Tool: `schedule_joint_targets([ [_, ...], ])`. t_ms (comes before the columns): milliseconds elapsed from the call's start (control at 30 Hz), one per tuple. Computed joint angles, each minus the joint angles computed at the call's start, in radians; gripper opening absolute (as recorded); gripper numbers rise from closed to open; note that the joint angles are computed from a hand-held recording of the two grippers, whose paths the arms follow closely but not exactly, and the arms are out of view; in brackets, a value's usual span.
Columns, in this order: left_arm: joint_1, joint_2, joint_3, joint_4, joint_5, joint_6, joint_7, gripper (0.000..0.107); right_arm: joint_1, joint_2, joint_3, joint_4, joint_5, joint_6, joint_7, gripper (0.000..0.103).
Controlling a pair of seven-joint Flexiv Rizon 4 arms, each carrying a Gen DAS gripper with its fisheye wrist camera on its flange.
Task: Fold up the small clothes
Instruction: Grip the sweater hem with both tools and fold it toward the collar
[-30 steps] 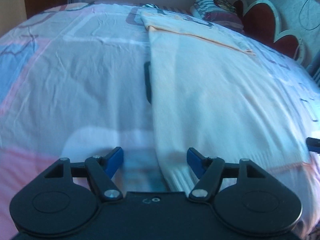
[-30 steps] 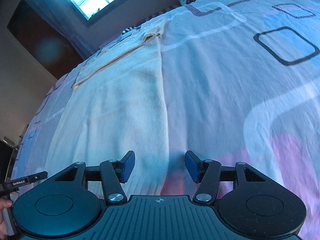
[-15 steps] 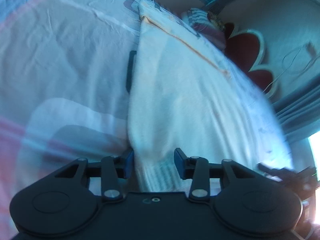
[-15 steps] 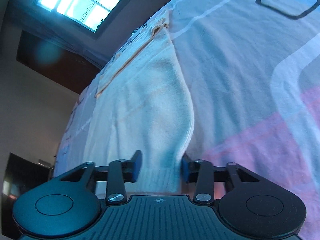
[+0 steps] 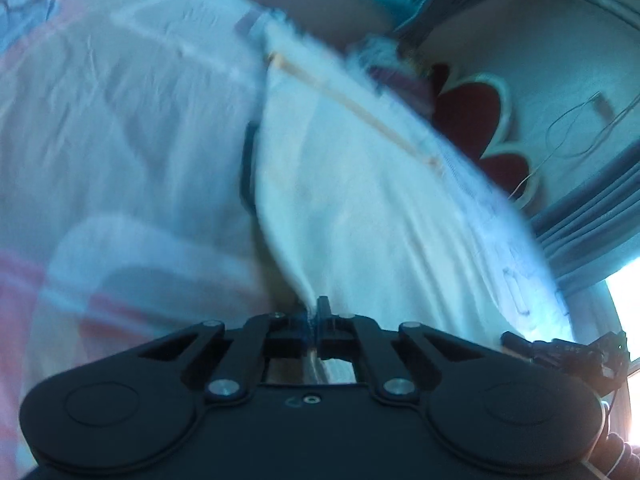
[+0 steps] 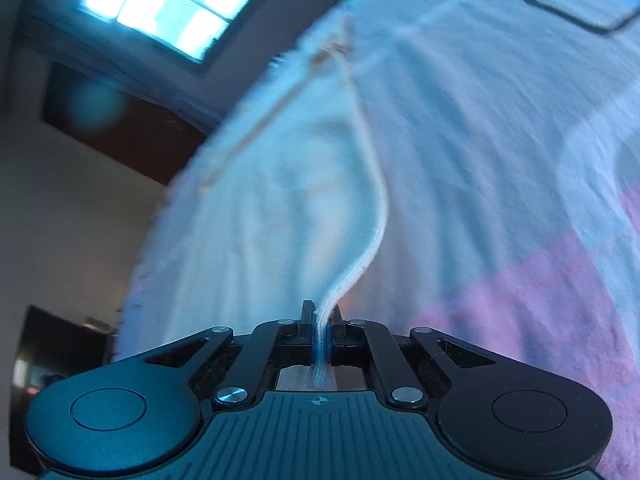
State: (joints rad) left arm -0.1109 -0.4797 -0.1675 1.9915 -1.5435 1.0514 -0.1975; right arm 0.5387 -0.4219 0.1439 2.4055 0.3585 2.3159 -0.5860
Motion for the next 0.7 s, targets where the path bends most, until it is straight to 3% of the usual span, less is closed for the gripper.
schedule_joint_targets([
  [67,-0.01,-0.008,0.01,-0.004,0.034,0.037,0.003,0.002,0.031,0.02,-0.022,0.007,0.032,0.024,-0.048,0.003],
  [133,-0.002,-0.035,0.012,-0.012,0.106,0.04,-0.055,0.003,0.023,0.041,-0.032,0.007,0.03,-0.081,-0.066,0.003],
  [200,0.011,-0.032,-0.01,-0.008,0.07,0.048,-0.043,0.002,-0.054,0.026,0.007,0.016,-0.071,-0.157,0.012,0.003],
  [267,0.015,-0.016,-0.024,-0.003,0.011,0.048,-0.016,0.002,-0.032,0.012,0.009,0.006,-0.011,-0.096,-0.01,0.003],
  [333,0.009,-0.003,-0.026,-0.013,-0.056,0.037,0.015,0.002,0.029,0.019,-0.035,0.002,0.042,-0.025,-0.03,0.003],
  [433,-0.015,-0.002,-0.02,-0.063,-0.128,0.046,0.033,0.002,0.118,0.077,-0.135,-0.053,0.143,-0.085,-0.173,0.003],
  [633,-0.053,-0.098,-0.038,-0.28,-0.077,0.135,-0.04,0.002,0.126,0.103,-0.273,-0.229,0.162,-0.257,-0.37,0.003],
  [700,-0.049,-0.145,-0.058,-0.364,-0.025,0.157,-0.089,0.002,0.055,0.07,-0.265,-0.292,0.095,-0.287,-0.36,0.003],
])
